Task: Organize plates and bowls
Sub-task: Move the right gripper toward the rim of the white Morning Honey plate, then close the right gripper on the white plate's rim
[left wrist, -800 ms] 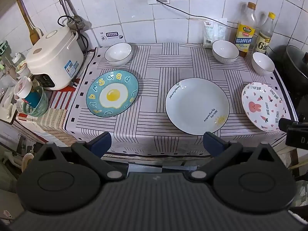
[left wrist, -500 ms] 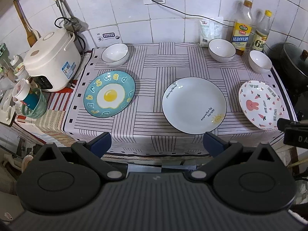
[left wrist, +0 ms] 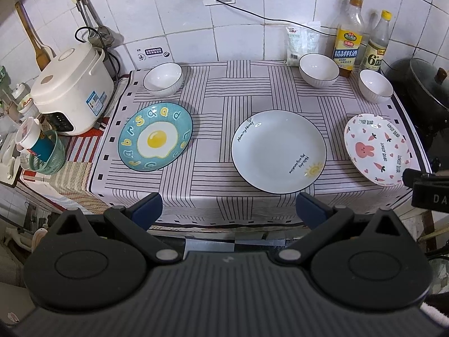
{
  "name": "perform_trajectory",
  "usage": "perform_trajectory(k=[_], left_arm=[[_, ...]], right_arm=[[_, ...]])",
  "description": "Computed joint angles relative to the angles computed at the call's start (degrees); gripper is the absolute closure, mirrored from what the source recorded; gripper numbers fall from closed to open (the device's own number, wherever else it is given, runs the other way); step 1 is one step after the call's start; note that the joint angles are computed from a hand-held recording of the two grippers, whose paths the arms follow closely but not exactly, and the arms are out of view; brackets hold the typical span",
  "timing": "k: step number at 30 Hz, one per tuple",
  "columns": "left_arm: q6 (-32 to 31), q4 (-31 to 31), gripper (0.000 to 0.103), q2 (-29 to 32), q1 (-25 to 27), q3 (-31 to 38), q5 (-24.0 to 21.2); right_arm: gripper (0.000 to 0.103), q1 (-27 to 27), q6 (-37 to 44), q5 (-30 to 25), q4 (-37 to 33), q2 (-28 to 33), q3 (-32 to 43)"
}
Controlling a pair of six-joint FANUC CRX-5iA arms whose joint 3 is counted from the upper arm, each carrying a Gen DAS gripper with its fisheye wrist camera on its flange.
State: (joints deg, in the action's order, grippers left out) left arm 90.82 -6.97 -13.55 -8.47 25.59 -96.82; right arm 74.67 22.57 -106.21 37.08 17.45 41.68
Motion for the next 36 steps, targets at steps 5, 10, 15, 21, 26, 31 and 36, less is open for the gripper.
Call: perform_trajectory(k=[5, 10, 15, 21, 26, 31, 36], left_arm=[[0.18, -0.10, 0.000, 0.08, -0.05, 0.08, -0.09], [0.12, 0.11, 0.000, -0.07, 0.26, -0.16, -0.07], [0.22, 1.05, 0.000, -0.21, 1.45, 0.08, 0.08], [-2.02, 5.66, 0.000, -1.59, 6.58, -2.54, 3.99], [-5.78, 8.07, 0.000, -2.46, 9.80, -6.57, 9.86], [-10.51, 11.15, 0.000, -2.74, 12.41, -13.08, 17.85], [-12.35, 16.33, 0.003, 0.86, 14.80, -19.30, 22.29]], right_arm=[[0.000, -0.03, 0.27, -0.02, 0.09, -0.18, -0.26], [0.000, -0.38, 0.89, -0.45, -1.00, 0.49, 1.38], [0.000, -0.40, 1.68, 0.17, -1.29, 0.41, 1.18], [0.000, 1.64, -0.67, 16.99, 5.96, -8.77, -15.38], [0.000, -0.73, -9.08, 43.67, 14.94, -20.09, -38.09], [0.001, -5.36, -5.60, 50.88, 8.59, -18.74, -39.59], [0.015, -8.44, -4.90, 54.90, -5.35, -16.74, -39.48]])
